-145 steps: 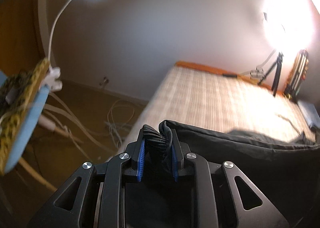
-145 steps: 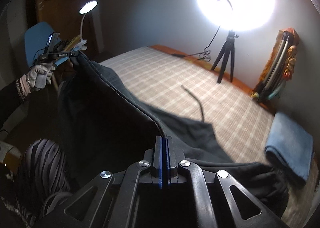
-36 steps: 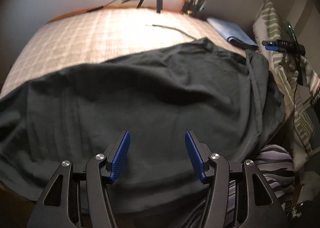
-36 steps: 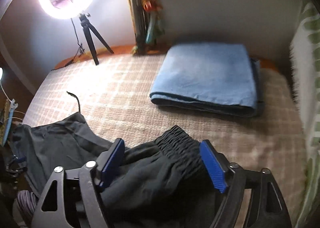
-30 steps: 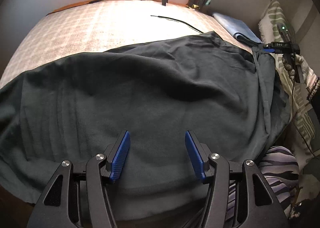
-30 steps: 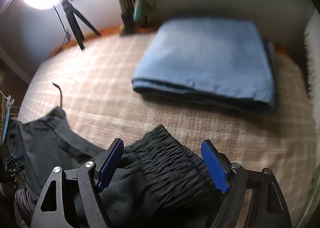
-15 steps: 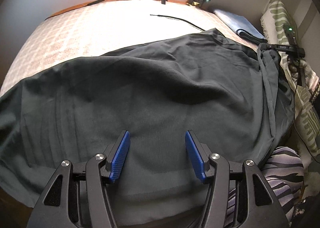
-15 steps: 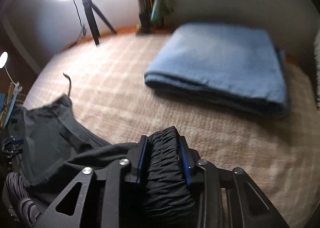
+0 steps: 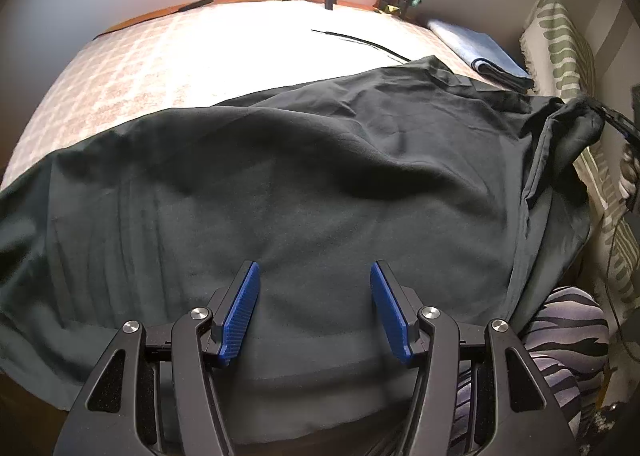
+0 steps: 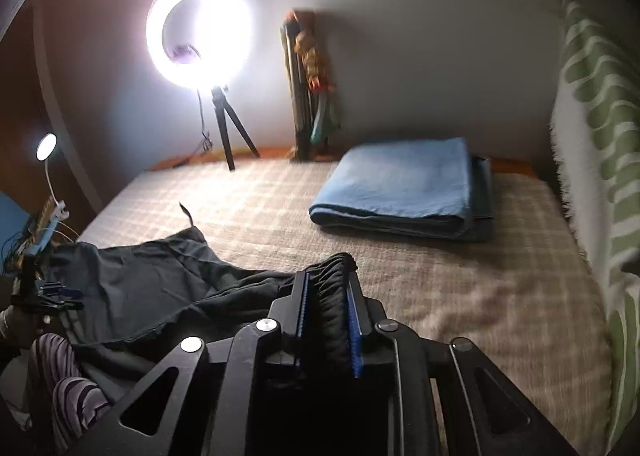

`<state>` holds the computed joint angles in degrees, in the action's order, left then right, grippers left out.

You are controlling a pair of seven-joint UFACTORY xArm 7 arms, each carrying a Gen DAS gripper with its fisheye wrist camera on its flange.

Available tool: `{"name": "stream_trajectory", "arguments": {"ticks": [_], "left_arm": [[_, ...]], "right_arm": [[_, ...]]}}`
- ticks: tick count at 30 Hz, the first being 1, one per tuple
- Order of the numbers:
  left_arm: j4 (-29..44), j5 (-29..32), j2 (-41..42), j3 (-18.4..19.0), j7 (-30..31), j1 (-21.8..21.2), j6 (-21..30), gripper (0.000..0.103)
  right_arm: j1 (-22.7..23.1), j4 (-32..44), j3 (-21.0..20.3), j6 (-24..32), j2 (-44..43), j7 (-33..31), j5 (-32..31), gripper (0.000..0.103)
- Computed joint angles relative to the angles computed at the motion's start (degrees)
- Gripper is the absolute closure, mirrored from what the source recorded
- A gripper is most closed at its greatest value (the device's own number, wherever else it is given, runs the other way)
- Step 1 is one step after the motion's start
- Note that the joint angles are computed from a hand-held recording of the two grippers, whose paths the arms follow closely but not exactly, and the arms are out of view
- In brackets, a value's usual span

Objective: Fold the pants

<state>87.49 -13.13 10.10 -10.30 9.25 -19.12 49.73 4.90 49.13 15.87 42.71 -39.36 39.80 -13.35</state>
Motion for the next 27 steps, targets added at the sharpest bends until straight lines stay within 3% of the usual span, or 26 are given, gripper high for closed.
{"name": "stream_trajectory", "arguments": {"ticks": [4, 8, 13, 15, 17, 20, 23, 27], "left_arm": [[-0.64, -0.44, -0.35, -0.04, 0.78, 0.15, -0.62, 0.046], [-1.06, -1.38, -0.62, -0.05, 1.44, 0.41, -0.86, 0.046], [-1.39, -1.9, -1.12, 0.11, 1.89, 0.68, -0.43, 0.046], [-1.43, -1.7, -1.41, 0.24, 1.64, 0.74, -0.08, 0.046], [-1.12, -0.89, -1.71, 0.34, 1.71, 0.71, 0.64, 0.046], [0.09, 1.15, -2.41, 0.52, 2.04, 0.54, 0.98, 0.046], [3.16, 1.68, -2.48, 0.5, 3.11, 0.53, 1.45, 0.046], [10.53, 0.79, -0.73, -0.03, 5.31, 0.29, 4.54, 0.046]], "right_arm": [[0.51, -3.36, 3.5, 3.13, -6.02, 1.09, -1.97, 0.089], [3.6, -9.04, 3.96, 6.28, -13.44, 4.02, 1.28, 0.09], [5.14, -11.9, 5.54, 16.3, -20.12, 8.04, 4.48, 0.088], [4.88, -12.4, 5.6, 19.12, -22.03, 10.97, 5.95, 0.08], [5.34, -13.86, 4.34, 17.15, -24.22, 14.73, 8.76, 0.05], [5.41, -15.85, 3.16, 10.96, -26.03, 18.27, 11.16, 0.033], [5.46, -17.21, 1.51, 5.3, -24.43, 20.56, 13.72, 0.023], [4.4, -20.06, -0.6, -1.51, -21.98, 25.17, 17.06, 0.023]]}}
